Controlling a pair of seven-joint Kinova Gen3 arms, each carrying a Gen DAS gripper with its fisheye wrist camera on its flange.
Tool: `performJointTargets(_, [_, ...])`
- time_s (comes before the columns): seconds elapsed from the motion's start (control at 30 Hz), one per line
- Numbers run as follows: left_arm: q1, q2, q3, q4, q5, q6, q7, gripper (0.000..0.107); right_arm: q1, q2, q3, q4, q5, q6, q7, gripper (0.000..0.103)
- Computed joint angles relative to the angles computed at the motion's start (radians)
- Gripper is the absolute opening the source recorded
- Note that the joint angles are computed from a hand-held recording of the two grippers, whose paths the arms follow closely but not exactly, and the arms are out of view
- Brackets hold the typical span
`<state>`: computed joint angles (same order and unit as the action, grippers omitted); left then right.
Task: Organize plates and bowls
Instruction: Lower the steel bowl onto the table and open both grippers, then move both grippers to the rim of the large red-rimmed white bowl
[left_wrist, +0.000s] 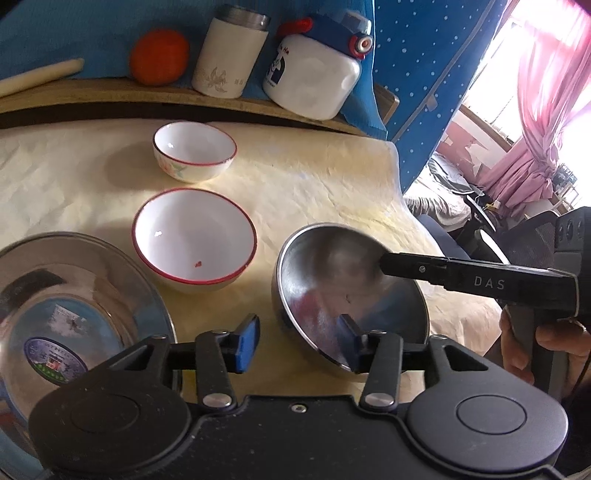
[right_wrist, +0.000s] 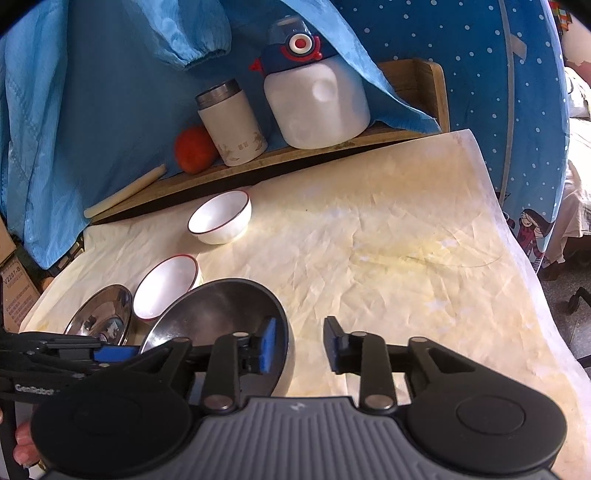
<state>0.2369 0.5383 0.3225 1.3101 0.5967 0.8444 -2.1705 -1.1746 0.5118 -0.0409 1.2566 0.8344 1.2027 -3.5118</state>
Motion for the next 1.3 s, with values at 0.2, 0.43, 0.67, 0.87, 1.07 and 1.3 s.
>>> performJointTargets(0.2, [-0.057,-0.044,0.019,0.051,0.068,-0.076,-0.08,0.075,-0.008,0.001,0.005,-0.002,0.019,0.008,-0.013,0.059])
performJointTargets(0.43, [-0.076,-0.06,0.003,0.062,0.101,-0.206,-0.082,0.095,-0.011,-0.003,0.011,0.013,0.061,-0.012,-0.046,0.087])
performJointTargets(0.67, [-0.043,-0.013,-0.039,-0.022,-0.016,-0.229,0.042,0.102,-0.007,-0.009,0.015,0.05,0.122,-0.062,-0.103,0.1])
performJointTargets(0.87, [-0.016,0.036,-0.058,-0.102,-0.129,-0.185,0.119,0.102,0.012,0.001,0.013,0.05,0.147,-0.094,-0.094,0.103])
performJointTargets(1.07, [-0.001,0.077,-0.054,-0.167,-0.198,-0.143,0.128,0.102,0.043,0.018,0.017,0.026,0.115,-0.133,-0.028,0.103])
performJointTargets(1.3, [0.056,0.13,-0.095,-0.28,-0.306,-0.063,0.144,0.102,0.077,0.038,0.031,-0.008,0.057,-0.181,0.07,0.103])
